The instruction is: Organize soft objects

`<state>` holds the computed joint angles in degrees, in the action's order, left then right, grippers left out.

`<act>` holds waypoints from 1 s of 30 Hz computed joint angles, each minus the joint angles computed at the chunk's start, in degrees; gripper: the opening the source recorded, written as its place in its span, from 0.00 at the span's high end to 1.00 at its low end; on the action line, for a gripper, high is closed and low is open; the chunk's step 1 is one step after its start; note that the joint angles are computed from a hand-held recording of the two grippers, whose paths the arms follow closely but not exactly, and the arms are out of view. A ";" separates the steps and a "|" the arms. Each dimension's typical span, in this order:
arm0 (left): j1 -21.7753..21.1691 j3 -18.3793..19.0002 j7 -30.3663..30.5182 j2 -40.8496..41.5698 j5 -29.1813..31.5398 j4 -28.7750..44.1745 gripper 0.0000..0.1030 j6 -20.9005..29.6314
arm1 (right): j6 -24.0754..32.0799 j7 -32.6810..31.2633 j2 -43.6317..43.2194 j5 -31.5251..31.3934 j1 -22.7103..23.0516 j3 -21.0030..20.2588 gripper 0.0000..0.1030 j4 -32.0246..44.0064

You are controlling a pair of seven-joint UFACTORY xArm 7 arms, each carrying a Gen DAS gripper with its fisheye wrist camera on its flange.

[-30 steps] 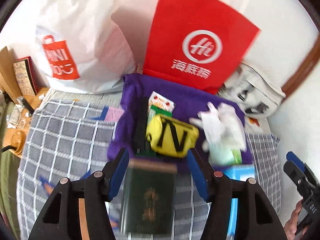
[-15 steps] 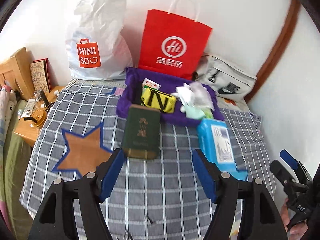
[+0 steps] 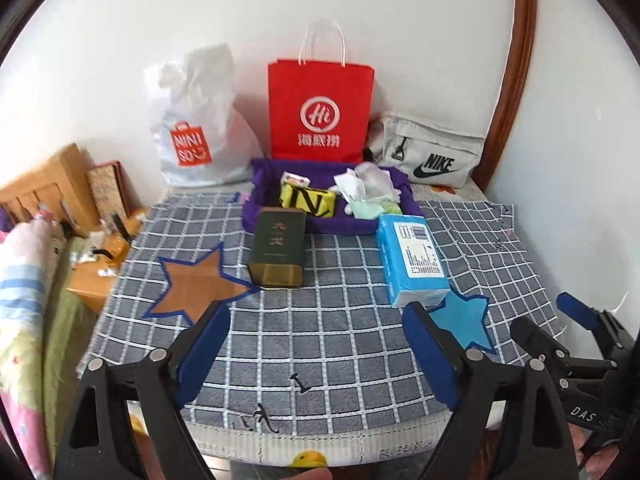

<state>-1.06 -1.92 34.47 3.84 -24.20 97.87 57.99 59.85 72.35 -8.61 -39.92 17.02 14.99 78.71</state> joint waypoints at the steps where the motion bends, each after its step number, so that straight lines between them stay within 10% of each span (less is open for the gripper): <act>1: -0.11 0.02 -0.35 -1.17 0.72 -1.67 0.11 -1.68 | 0.82 -0.02 -0.13 -0.28 0.22 0.37 0.03 0.20; 30: -0.72 2.44 0.05 -7.00 -1.52 -8.09 0.11 -1.91 | 5.04 2.67 -3.02 -1.81 1.24 3.40 0.03 -0.19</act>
